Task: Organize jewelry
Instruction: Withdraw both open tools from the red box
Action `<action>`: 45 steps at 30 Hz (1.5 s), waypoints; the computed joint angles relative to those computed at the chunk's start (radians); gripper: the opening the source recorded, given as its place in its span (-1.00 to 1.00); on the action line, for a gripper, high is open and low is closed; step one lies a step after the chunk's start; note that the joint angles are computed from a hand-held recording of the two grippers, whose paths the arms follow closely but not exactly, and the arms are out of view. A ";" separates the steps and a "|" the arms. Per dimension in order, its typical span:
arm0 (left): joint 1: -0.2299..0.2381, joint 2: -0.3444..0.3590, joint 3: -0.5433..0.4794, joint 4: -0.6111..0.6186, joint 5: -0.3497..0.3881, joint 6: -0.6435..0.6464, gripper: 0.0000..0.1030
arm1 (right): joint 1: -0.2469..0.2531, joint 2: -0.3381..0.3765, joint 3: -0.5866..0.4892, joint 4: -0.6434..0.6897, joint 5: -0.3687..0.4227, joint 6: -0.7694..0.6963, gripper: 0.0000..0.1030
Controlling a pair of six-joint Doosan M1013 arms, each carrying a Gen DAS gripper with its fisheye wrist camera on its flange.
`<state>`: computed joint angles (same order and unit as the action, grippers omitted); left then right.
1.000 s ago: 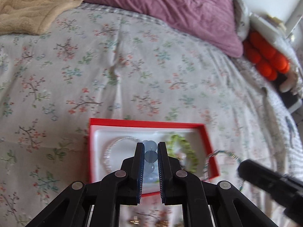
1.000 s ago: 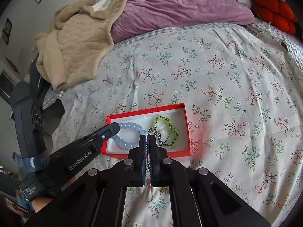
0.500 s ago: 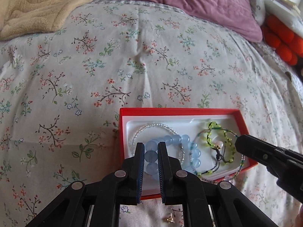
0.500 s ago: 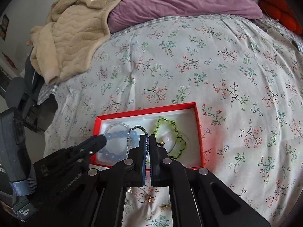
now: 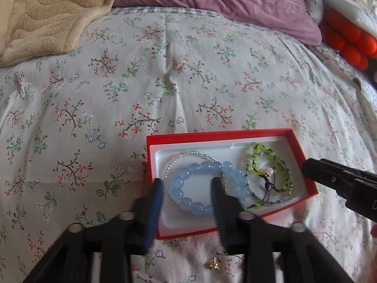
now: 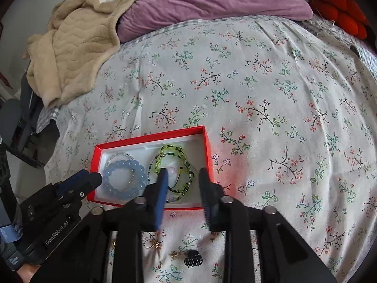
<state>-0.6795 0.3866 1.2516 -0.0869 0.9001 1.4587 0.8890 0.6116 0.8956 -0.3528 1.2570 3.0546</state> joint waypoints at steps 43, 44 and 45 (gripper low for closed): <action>0.031 -0.104 0.160 0.071 0.172 0.083 0.99 | 0.077 -0.008 -0.009 0.160 0.297 -0.082 0.56; 0.032 -0.100 0.159 0.066 0.179 0.083 0.99 | 0.075 -0.008 -0.005 0.171 0.298 -0.083 0.56; 0.033 -0.097 0.158 0.062 0.185 0.083 0.99 | 0.074 -0.006 -0.005 0.179 0.300 -0.084 0.56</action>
<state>-0.6464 0.2893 1.4091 -0.0245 1.0852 1.5413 0.9626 0.6055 0.8903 -0.1742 1.5571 2.9705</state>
